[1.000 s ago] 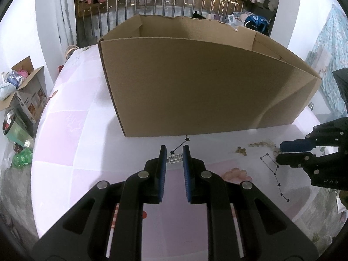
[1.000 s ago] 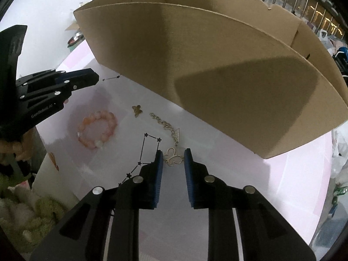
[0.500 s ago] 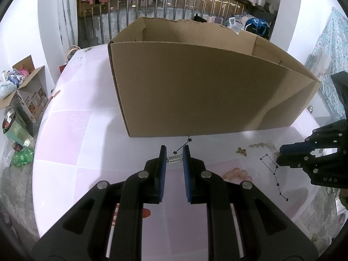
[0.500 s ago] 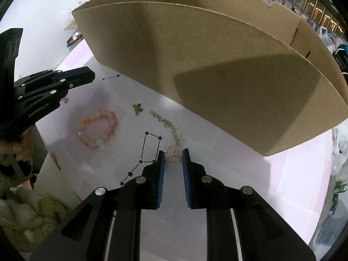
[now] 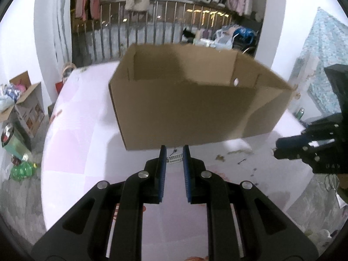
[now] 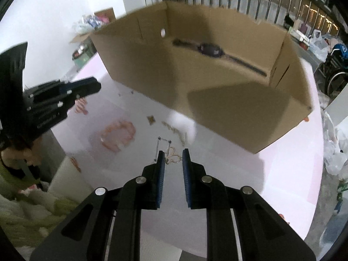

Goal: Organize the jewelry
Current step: 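Carry the charm and pendant into the box and open both grippers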

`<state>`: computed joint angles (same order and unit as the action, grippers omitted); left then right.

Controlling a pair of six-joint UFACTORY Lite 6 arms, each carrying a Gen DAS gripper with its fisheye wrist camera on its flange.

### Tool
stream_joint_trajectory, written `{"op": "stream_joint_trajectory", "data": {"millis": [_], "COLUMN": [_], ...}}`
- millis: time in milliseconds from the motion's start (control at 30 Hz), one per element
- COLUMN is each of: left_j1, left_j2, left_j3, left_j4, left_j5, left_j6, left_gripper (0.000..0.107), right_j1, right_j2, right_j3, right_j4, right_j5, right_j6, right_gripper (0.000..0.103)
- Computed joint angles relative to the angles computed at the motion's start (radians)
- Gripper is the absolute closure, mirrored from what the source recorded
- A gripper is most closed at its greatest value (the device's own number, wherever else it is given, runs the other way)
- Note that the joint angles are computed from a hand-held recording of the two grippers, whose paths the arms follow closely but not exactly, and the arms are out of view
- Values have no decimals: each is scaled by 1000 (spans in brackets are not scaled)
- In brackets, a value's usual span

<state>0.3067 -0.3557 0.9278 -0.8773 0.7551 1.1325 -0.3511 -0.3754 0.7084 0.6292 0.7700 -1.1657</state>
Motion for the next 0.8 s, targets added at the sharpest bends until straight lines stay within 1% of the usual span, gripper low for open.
{"op": "stream_joint_trajectory", "data": {"millis": [33,100,167,233,333,367,433,500,633,733,800], "left_j1": [14,68,113,118,53,12,-65,-116,-225,-274,-300], "left_j2": [-12,-22,-6,29,97,148,261,366,619,768,817], "left_j3": [7,55,127,210,324,386,503,606,861,1004,1043], "left_j4": [-15,-71,-131,-162,-162,-142,-102,-58,60,142,198], "left_j5": [23,113,201,250,251,243,222,220,222,239,239], "left_j6": [13,58,87,85,41,7,-66,-139,-302,-393,-444], "left_gripper": [93,93,93,93,93,93,93,93,93,93,93], "right_j1": [-10,-46,-66,-82,-91,-79,-49,-26,26,58,75], "right_j2": [-11,-44,-70,-73,-21,-9,81,188,367,484,527], "right_j3": [15,59,92,123,202,225,297,371,498,582,610], "right_j4": [14,75,129,176,245,250,261,255,165,102,68], "right_j5": [23,89,116,138,147,140,98,76,13,-5,-24], "right_j6": [-8,-57,-100,-132,-167,-158,-153,-135,-51,15,48], "right_gripper": [87,87,87,87,87,87,87,86,86,86,86]}}
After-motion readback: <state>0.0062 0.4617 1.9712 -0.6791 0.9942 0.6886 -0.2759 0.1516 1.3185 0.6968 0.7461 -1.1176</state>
